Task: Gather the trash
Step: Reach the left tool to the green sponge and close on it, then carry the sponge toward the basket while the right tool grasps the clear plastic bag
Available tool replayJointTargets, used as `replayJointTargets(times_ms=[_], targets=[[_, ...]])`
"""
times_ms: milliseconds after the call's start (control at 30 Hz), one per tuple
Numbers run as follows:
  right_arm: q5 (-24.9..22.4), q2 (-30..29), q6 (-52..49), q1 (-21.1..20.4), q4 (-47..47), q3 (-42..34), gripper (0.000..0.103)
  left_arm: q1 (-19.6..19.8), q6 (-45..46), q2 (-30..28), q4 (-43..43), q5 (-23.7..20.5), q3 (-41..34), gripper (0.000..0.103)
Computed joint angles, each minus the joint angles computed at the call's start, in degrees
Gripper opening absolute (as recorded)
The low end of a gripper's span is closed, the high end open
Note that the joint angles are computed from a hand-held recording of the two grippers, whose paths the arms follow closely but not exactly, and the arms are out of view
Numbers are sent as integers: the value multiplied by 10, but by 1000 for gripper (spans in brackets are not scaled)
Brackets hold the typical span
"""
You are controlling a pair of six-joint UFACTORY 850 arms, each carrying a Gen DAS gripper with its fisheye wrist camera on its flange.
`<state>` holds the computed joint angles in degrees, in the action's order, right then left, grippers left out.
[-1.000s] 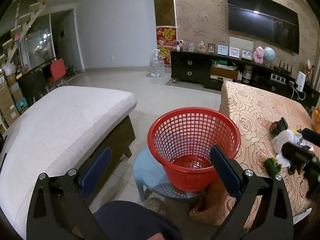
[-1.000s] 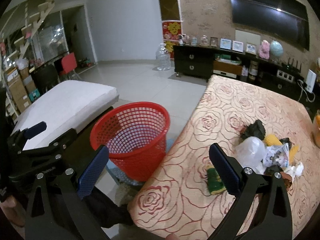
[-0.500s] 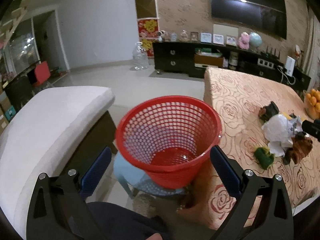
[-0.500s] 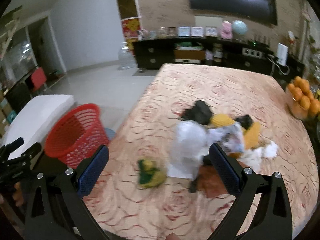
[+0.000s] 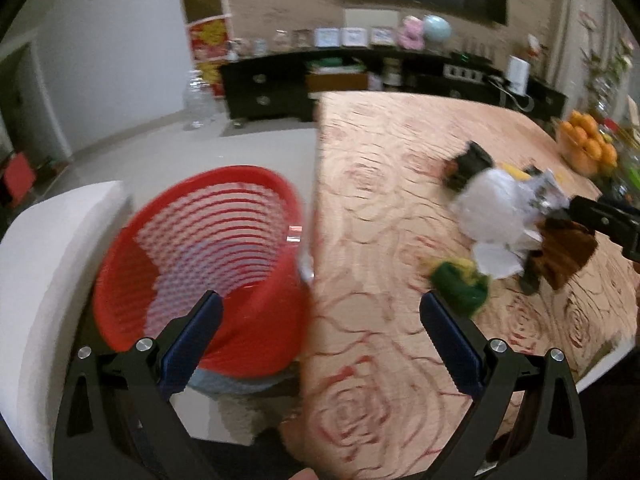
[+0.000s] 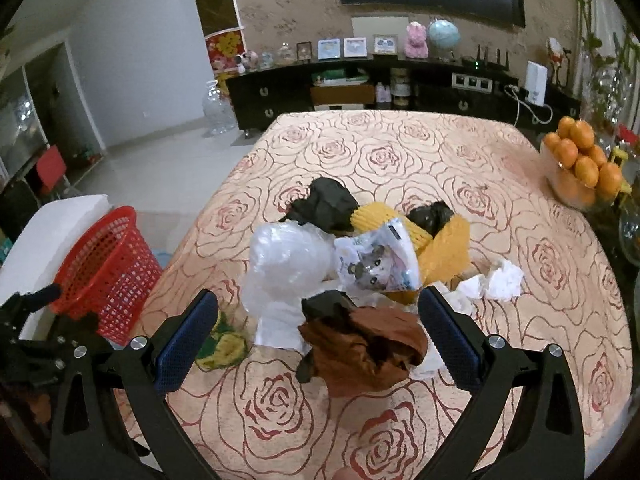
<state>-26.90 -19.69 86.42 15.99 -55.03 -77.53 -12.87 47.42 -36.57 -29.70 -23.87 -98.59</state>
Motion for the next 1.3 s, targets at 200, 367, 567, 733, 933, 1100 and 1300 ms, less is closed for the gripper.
replayJointTargets(times_ms=[200,367,567,733,933,1100,1300], targets=[[15,3,23,-9,-14,16,97,-28,11,-39,6,-41,-41,95],[27,3,41,-18,-19,22,97,-45,-3,-81,15,-82,-93,95],[27,2,55,-23,-23,26,97,-54,-40,-142,30,-148,-176,95],[23,1,55,-24,-18,27,97,-53,-36,-153,6,-165,-189,93],[31,-3,46,-26,-5,25,97,-47,0,-155,-40,-191,-192,64],[36,-6,43,-26,-3,22,97,-45,12,-153,-58,-203,-190,38],[21,-12,38,-21,-5,15,97,-38,12,-155,-78,-215,-193,34]])
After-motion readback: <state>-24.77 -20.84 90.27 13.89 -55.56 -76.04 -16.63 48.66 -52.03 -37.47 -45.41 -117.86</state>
